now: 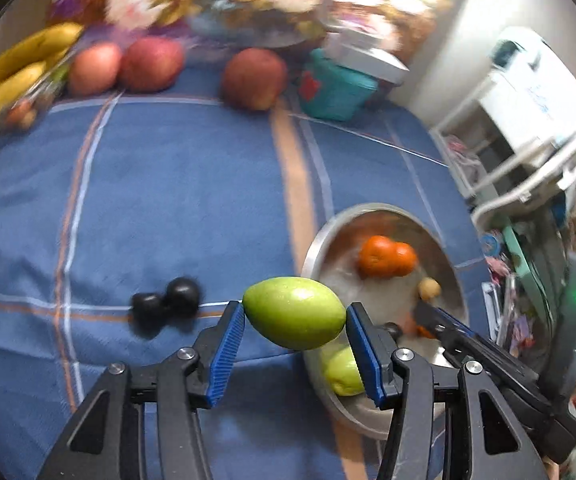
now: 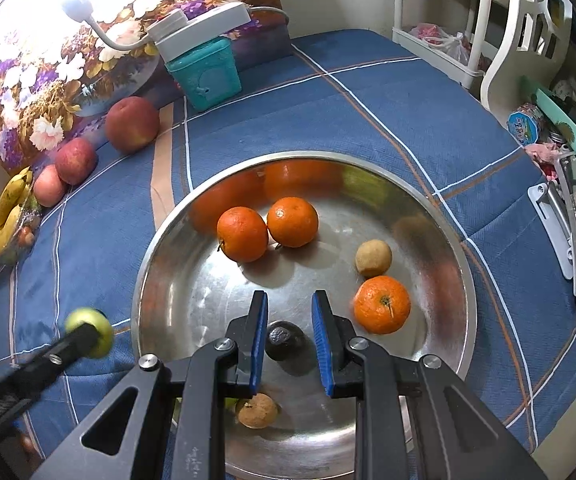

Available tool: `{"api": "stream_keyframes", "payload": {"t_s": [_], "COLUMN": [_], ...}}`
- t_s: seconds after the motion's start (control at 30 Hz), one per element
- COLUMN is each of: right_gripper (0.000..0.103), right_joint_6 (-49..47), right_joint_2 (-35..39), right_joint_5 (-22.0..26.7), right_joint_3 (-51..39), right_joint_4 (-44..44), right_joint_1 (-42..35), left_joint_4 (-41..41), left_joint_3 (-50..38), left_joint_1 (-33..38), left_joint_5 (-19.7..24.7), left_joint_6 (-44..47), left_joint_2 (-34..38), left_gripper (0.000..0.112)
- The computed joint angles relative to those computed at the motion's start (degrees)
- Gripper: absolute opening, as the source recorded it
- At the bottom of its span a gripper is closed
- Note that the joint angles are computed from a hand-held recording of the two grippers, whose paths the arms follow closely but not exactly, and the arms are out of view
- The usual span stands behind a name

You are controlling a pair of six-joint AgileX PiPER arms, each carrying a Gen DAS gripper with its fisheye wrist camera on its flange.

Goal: Organize fruits
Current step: 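Carry the pear into the bowl with the left tool while the right tool releases the kiwi there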

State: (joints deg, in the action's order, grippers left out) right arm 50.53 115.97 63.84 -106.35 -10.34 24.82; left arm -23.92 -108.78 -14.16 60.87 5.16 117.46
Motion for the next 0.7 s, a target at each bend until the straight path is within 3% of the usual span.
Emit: {"api": "stream_keyframes", "payload": {"t_s": [0.3,0.7], "right_gripper": [0.024,0.024], "right_joint_6": [1.7,2.2], "right_joint_2": [-1.0,-1.4], "right_joint_5": [-0.1,0.1], "right_joint_3": [1.6,1.7], "right_joint_4": [-0.1,-0.5], "right_joint_1": [-0.3,-0.3], "left_joint_4": [0.8,-1.1], "left_joint_3": [-1.1,0.4], "left_joint_1": [-4.1,-4.2], "left_joint_5": [0.4,-0.3], "left_joint_6": [0.8,1.9], "left_joint_2": [2.0,0.9], "left_gripper": [0.056,0.059]}}
